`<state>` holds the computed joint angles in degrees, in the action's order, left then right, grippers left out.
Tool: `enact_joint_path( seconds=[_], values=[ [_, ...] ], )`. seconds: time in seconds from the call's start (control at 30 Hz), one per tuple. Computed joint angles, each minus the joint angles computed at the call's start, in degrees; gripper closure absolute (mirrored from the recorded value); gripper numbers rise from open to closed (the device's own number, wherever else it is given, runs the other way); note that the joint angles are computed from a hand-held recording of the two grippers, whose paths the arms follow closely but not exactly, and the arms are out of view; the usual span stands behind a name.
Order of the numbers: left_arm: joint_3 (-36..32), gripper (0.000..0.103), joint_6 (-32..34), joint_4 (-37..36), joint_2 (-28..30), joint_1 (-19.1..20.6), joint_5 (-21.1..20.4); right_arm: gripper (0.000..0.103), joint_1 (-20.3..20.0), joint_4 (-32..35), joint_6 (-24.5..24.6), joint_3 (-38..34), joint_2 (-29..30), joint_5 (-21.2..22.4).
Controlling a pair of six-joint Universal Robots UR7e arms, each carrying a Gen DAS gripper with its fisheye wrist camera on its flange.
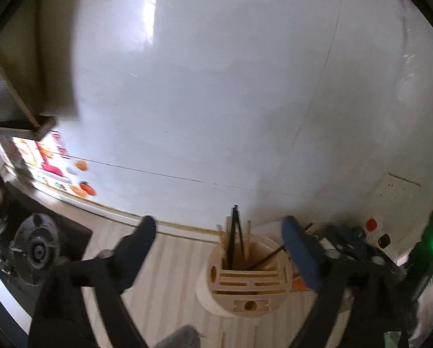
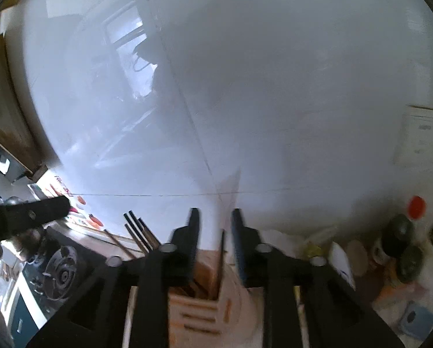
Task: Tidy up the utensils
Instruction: 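Move both open tools back down to the last wooden chopsticks on the mat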
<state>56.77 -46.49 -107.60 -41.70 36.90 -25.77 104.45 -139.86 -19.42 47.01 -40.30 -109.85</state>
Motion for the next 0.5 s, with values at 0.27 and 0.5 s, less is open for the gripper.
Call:
enact_joint_path(
  seconds=[0.27, 0.5],
  values=[
    [10.62, 0.0, -16.81, 14.4, -5.37, -0.86, 0.11, 0.033, -0.26, -2.65, 6.21, 18.36, -11.74, -6.85],
    [17.39, 0.0, -29.12, 25.52, -6.14, 0.58, -7.54, 0.023, -3.98, 0.04, 10.04, 32.33, -19.49, -8.87]
  ],
)
